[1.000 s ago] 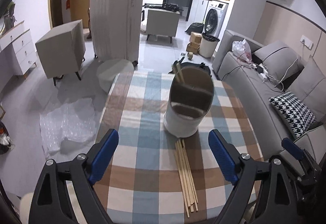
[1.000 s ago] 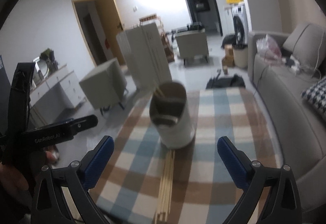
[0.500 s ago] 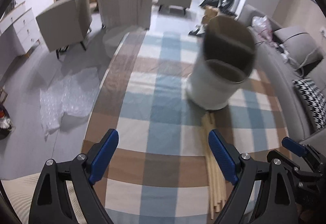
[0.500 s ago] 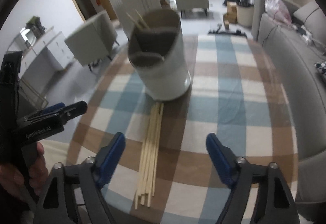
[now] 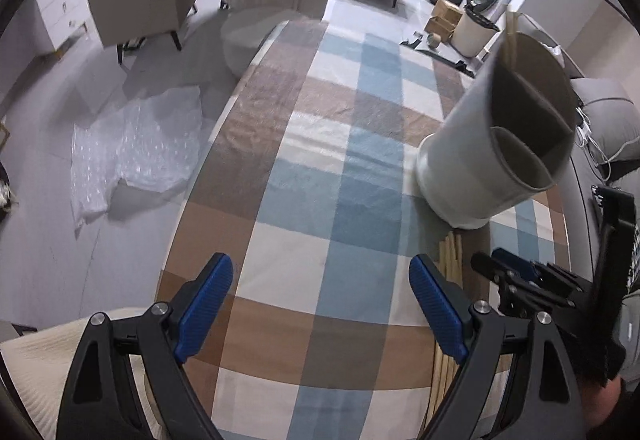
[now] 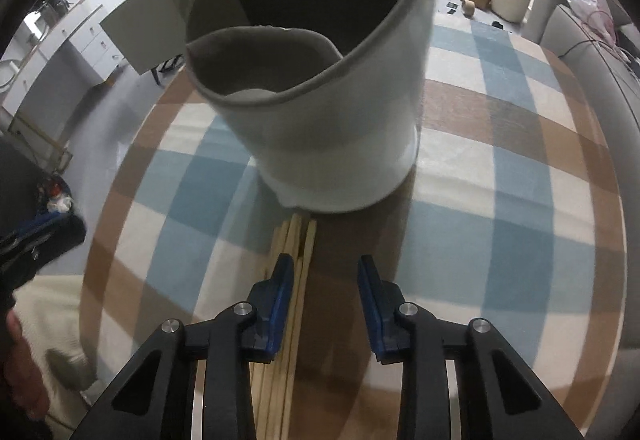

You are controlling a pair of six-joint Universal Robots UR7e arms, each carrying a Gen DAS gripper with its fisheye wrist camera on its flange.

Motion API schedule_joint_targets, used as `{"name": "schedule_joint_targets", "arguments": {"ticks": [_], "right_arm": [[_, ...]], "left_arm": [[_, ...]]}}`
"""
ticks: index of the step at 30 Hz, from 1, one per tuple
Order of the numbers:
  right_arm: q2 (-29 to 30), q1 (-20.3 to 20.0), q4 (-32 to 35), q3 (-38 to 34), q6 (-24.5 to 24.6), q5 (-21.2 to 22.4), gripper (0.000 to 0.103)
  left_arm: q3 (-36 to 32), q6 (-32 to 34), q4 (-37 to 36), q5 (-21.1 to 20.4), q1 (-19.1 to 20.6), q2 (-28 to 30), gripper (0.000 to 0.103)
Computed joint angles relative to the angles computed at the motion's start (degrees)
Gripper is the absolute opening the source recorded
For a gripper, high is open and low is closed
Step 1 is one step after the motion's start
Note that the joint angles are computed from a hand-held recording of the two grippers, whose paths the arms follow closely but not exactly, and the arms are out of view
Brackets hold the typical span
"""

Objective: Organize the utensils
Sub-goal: 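Close the right tool on a chopstick from the pile, then close the left tool on a chopstick while the right tool holds its chopstick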

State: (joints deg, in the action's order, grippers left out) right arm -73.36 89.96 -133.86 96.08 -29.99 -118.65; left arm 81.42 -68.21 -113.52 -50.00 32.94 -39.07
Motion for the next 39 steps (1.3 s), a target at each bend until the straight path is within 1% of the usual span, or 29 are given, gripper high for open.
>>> {"name": "schedule_joint_targets", "arguments": {"ticks": [3,6,8,9,12,13,14,15,17,19,21,25,29,31,33,35,36,38,39], "right_arm": [[1.3,0.0,0.0,-0.7,0.1,-0.7,0.026],[2.2,0.0,-0.5,-0.8,0.0,-1.4,0.026],[2.6,0.0,-0.4,-0.9,0.5,-1.4,0.025],[2.9,0.2,-0.4,-0.9,0.7,-2.2,0.025],[3.1,0.6,-1.7,-0.6,0.6,-2.9,0.025],[3.0,0.7,-1.9,-0.4,0.7,-3.1,0.024],[3.0,0.9,-2.4,-0.1,0.6,-3.6,0.015],[3.0,1.0,-2.7,0.1,0.5,-4.0,0.011],[2.9,1.1,-2.5,0.2,0.4,-4.5,0.008],[2.0,0.9,-2.9,0.9,0.2,-3.5,0.004],[1.5,1.1,-3.6,1.3,0.5,-3.5,0.004],[-0.8,0.1,-2.3,1.0,3.8,-0.6,0.004],[-3.9,-1.7,-1.2,0.4,8.0,3.8,0.004],[-5.7,-3.3,0.6,-0.3,11.5,7.0,0.003],[-7.2,-4.6,2.1,-0.9,16.4,10.2,0.0],[-9.4,-7.1,3.0,-0.6,22.1,14.3,0.0],[-10.3,-8.3,3.0,-0.3,24.2,16.0,0.0],[-10.4,-8.8,2.7,-0.3,26.5,16.8,0.0],[-11.2,-9.4,3.2,-0.2,26.2,16.7,0.0]], "left_arm": [[1.0,-1.0,-1.3,-1.7,1.0,-0.8,0.087],[0.8,-1.0,-1.7,-2.6,1.5,-0.7,0.087],[0.5,-0.5,-1.3,-2.6,1.5,-0.5,0.087],[0.3,-0.5,-1.0,-2.5,1.5,-0.4,0.087],[0.6,0.0,-1.6,-2.6,1.5,-0.6,0.087],[0.6,0.0,-1.5,-2.4,1.5,-0.6,0.087],[0.6,0.1,-1.5,-2.4,1.6,-0.6,0.087],[0.6,0.0,-1.5,-2.5,1.7,-0.6,0.087],[0.5,-0.3,-1.3,-2.5,1.8,-0.6,0.087],[0.2,-0.2,-0.9,-2.7,1.9,-0.4,0.087],[-0.4,-0.1,-0.3,-3.3,2.0,0.0,0.087],[-1.6,1.4,0.6,-3.2,1.5,1.0,0.087],[-3.0,3.9,1.8,-4.5,1.3,2.6,0.087],[-3.4,4.7,1.7,-6.5,1.4,3.1,0.087],[-3.8,5.2,1.3,-9.0,1.6,3.6,0.087],[-3.8,5.5,0.3,-11.2,1.8,3.8,0.087],[-4.0,5.4,0.3,-11.8,1.8,4.0,0.087],[-4.5,5.2,1.4,-11.4,1.5,4.5,0.087],[-4.9,5.2,2.3,-11.3,1.4,4.8,0.087]]}}
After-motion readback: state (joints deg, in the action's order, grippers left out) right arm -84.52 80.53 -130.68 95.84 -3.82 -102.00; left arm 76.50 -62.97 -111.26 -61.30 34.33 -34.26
